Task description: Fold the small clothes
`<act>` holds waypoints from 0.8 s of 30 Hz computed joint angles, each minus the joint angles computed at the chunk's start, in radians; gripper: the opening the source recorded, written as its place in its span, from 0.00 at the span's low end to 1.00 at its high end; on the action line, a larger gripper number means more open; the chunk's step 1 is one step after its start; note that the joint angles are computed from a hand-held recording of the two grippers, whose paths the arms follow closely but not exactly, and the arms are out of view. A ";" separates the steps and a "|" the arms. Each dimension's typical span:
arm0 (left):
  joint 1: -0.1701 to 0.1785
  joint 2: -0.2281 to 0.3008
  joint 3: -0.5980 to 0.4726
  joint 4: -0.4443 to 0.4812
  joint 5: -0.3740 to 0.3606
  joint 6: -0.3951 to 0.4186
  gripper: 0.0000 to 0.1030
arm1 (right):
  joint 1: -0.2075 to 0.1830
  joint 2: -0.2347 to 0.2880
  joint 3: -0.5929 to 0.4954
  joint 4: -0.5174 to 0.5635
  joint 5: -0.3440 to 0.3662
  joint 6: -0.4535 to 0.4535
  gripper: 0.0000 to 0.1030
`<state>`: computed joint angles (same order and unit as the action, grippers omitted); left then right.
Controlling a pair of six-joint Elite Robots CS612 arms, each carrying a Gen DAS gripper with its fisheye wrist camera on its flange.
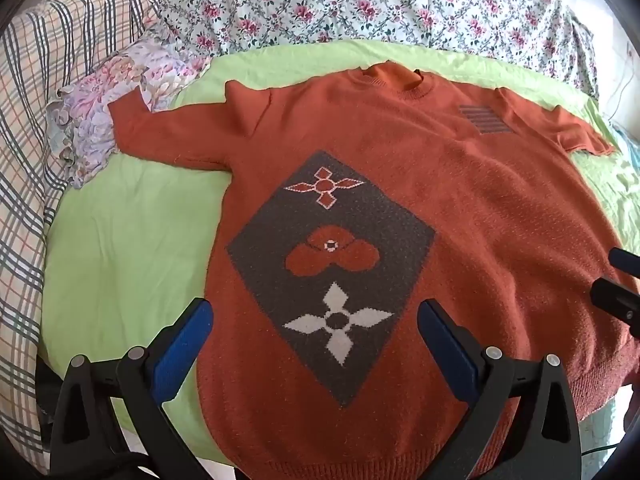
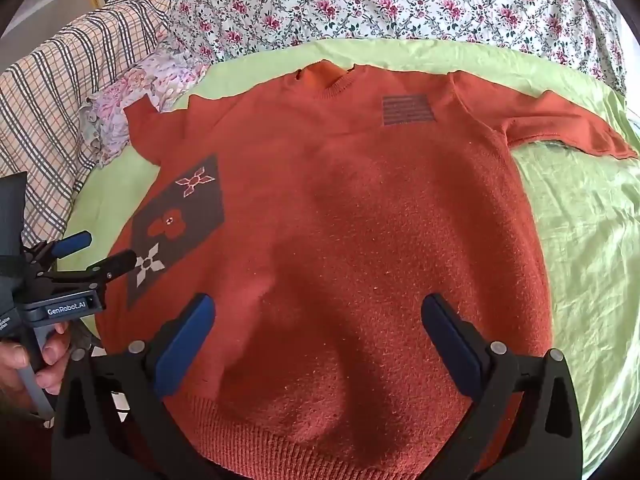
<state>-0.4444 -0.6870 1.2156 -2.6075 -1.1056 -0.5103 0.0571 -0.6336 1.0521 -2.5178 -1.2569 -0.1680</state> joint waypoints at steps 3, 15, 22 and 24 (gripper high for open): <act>-0.001 -0.001 0.003 -0.010 -0.002 0.006 0.99 | 0.000 0.006 -0.008 0.006 0.002 -0.004 1.00; -0.002 -0.004 0.003 0.001 -0.003 0.011 0.99 | 0.005 0.001 -0.006 -0.001 -0.002 0.007 1.00; -0.002 -0.006 0.008 -0.017 -0.004 0.019 0.99 | -0.003 -0.003 0.008 -0.021 0.021 0.006 1.00; -0.002 -0.007 0.009 -0.021 -0.007 0.018 0.99 | -0.001 -0.006 0.007 -0.010 0.010 0.001 1.00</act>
